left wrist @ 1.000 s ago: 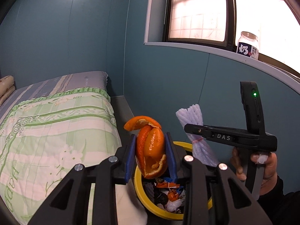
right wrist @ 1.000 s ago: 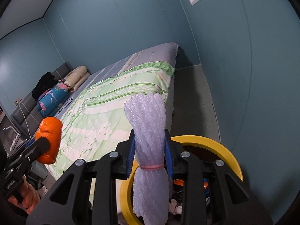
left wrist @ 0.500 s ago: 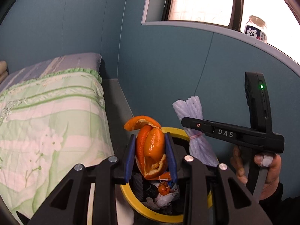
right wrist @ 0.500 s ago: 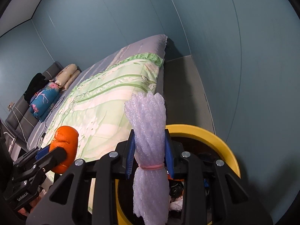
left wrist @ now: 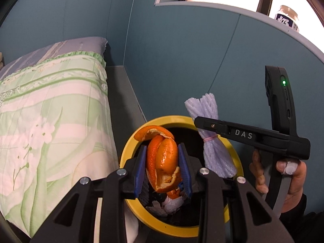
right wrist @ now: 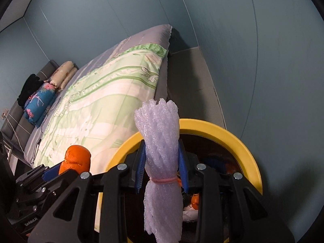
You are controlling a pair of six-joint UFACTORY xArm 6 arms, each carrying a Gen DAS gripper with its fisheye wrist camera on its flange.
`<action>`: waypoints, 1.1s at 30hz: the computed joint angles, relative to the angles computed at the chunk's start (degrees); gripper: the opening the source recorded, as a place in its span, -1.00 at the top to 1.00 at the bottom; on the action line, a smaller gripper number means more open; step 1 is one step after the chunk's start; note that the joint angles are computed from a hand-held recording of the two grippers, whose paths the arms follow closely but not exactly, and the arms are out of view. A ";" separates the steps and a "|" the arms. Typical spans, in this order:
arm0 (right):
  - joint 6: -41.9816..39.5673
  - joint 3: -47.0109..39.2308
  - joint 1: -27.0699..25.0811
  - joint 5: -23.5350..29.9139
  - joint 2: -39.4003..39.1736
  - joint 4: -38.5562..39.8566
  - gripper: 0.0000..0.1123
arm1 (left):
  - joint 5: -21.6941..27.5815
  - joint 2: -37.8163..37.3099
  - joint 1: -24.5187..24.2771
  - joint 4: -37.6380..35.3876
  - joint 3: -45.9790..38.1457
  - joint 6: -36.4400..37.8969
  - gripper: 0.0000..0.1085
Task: Collect trash
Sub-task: 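Lift and carry the orange peel and purple net with both tools to the bin, then open both tools to drop the peel and purple net into the bin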
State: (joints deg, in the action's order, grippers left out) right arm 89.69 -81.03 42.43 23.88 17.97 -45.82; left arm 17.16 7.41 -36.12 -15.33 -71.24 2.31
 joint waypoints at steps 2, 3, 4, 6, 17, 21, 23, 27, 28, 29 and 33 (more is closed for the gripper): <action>-0.44 -0.06 -0.03 -0.37 0.34 0.69 0.48 | 0.47 0.00 -0.10 0.06 0.08 -0.07 0.45; -0.29 0.28 -0.01 -0.49 0.13 0.69 0.46 | 0.71 0.22 -0.14 -0.30 -0.17 0.30 0.45; -0.35 0.22 0.00 -0.41 0.23 0.98 0.46 | 0.93 0.32 -0.13 -0.35 -0.31 0.32 0.45; -0.30 0.53 -0.05 -0.06 -0.04 1.13 0.45 | 1.36 0.72 -0.10 0.01 -0.78 0.08 0.45; 3.07 2.16 -0.52 1.89 -1.62 0.60 0.26 | 0.84 -0.43 0.49 -0.15 0.28 -0.69 0.11; 5.06 2.81 -0.29 2.75 -2.51 -1.14 0.20 | 0.51 -1.09 0.92 -0.14 0.59 -0.82 0.11; 4.99 2.77 -0.20 2.92 -2.58 -1.11 0.19 | -0.05 -2.20 0.78 0.32 1.87 -1.49 0.10; 5.47 3.07 -0.25 3.08 -2.77 -1.55 0.15 | -0.53 -3.23 1.00 -0.17 2.97 -1.45 0.09; 5.48 3.04 -0.20 3.19 -2.80 -1.59 0.15 | -0.89 -3.71 1.16 0.07 3.52 -1.87 0.09; 5.58 3.02 -0.16 3.37 -2.86 -1.67 0.15 | -1.05 -3.88 1.26 0.18 3.71 -2.09 0.09; 6.31 2.58 0.28 4.84 -3.21 -2.73 0.11 | -1.91 -5.50 1.94 -0.81 5.33 -1.50 0.09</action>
State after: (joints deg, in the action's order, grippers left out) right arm 96.00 -78.45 42.71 28.72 14.76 -48.55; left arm 15.26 1.91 -34.18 -16.14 -65.92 0.81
